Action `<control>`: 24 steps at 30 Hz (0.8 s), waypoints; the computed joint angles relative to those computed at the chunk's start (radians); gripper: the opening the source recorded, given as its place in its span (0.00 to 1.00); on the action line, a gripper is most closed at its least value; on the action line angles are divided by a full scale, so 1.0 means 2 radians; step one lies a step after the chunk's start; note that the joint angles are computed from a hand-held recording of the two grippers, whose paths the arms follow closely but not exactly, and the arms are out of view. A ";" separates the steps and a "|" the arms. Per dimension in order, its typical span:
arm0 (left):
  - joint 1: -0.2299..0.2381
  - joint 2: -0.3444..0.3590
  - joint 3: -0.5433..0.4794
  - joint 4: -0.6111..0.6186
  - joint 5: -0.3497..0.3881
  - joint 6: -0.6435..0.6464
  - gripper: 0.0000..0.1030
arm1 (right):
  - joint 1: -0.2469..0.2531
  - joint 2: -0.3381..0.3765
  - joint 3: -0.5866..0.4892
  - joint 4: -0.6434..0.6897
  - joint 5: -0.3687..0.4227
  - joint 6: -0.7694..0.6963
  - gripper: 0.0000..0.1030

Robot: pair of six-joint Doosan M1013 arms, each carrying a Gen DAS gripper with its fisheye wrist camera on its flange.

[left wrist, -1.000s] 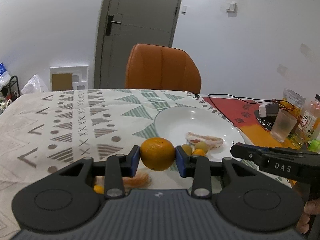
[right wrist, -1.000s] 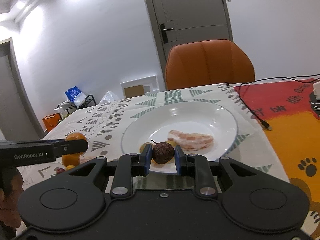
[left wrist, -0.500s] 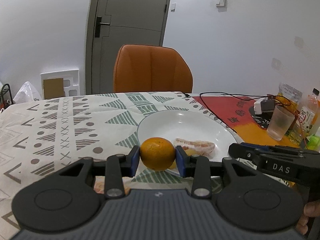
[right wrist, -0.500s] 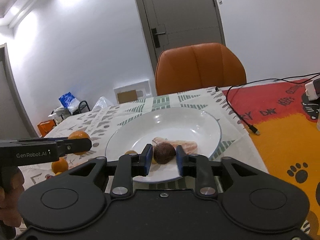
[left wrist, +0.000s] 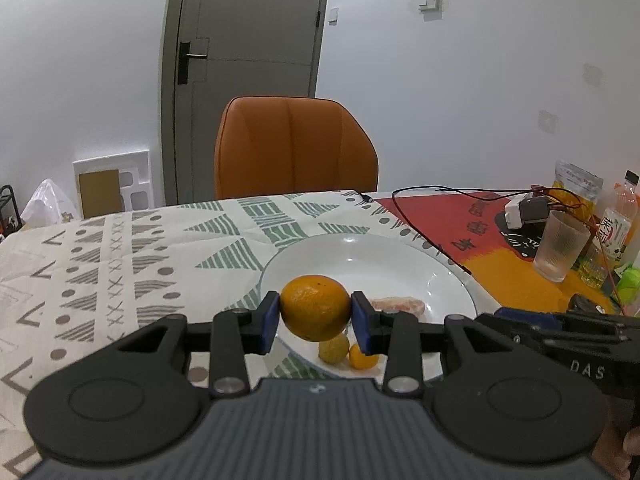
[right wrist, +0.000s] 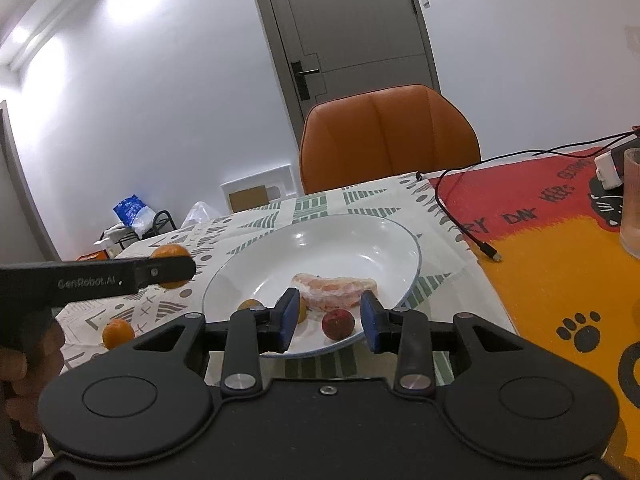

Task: Organize fruits
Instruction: 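Lower both fruits into the bowl and open both grippers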

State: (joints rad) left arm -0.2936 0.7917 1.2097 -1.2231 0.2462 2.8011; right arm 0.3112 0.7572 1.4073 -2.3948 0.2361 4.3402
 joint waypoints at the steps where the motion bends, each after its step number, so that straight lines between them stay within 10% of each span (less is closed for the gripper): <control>1: 0.000 0.001 -0.002 0.007 0.000 -0.006 0.36 | 0.000 0.000 0.001 -0.004 0.000 0.004 0.36; 15: -0.002 -0.002 0.000 0.000 -0.018 -0.006 0.53 | 0.000 0.001 0.002 -0.014 -0.003 0.020 0.41; 24: 0.003 -0.013 0.022 -0.016 -0.032 -0.003 0.79 | 0.003 0.003 -0.001 -0.011 -0.001 0.020 0.67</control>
